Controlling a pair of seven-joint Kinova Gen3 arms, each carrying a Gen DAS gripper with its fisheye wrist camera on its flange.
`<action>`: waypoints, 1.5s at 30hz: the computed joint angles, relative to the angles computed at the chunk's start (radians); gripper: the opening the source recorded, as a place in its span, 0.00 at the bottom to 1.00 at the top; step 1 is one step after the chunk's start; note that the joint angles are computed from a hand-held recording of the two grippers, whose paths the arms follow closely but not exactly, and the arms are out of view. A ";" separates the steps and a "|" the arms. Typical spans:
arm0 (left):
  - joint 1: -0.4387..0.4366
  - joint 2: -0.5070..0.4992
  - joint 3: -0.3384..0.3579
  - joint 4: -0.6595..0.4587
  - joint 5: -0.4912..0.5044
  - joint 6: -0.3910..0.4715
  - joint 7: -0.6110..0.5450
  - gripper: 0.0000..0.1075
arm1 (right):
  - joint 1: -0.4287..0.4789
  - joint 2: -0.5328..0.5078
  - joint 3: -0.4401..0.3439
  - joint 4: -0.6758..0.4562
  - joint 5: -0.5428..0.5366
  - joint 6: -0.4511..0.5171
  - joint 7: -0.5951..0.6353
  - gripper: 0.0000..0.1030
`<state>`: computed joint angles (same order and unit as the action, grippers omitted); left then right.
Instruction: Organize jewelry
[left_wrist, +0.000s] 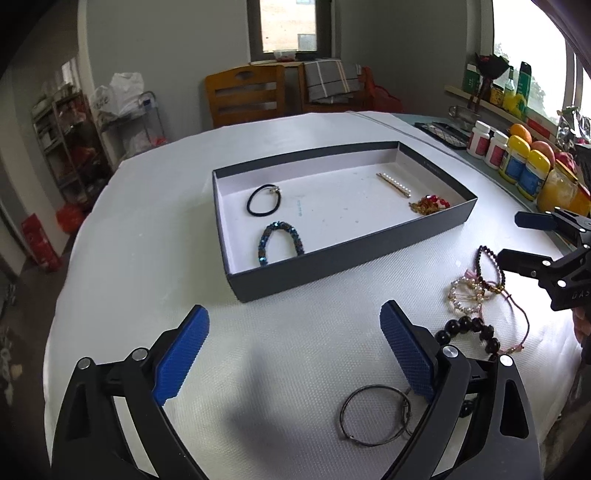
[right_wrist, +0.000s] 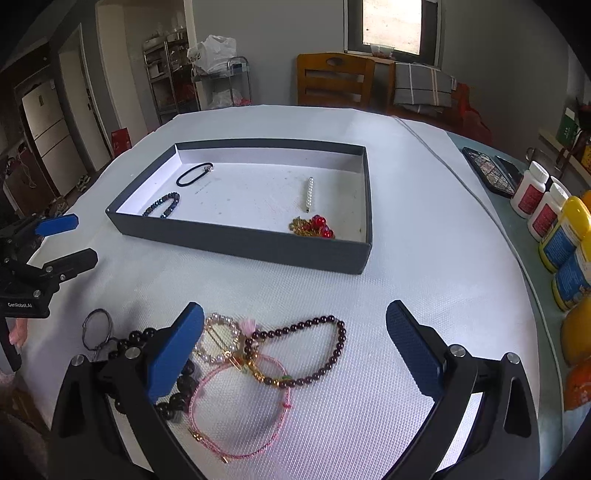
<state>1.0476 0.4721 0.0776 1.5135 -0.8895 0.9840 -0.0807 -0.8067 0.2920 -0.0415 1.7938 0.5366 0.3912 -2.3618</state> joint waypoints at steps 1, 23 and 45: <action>0.013 0.011 -0.003 -0.009 -0.003 0.026 0.007 0.89 | -0.010 -0.005 0.009 0.011 0.009 0.000 -0.017 0.94; 0.080 0.047 0.016 -0.013 0.036 0.109 0.026 0.89 | -0.029 -0.070 -0.045 0.138 0.161 -0.001 -0.198 0.94; 0.030 0.007 0.037 0.044 0.118 -0.038 0.028 0.88 | -0.038 -0.064 -0.054 0.140 0.140 -0.009 -0.179 0.93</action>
<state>1.0773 0.4788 0.1148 1.5573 -0.7717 0.9457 -0.0526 -0.8449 0.2284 -0.0958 1.9335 0.6762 0.3821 -2.5407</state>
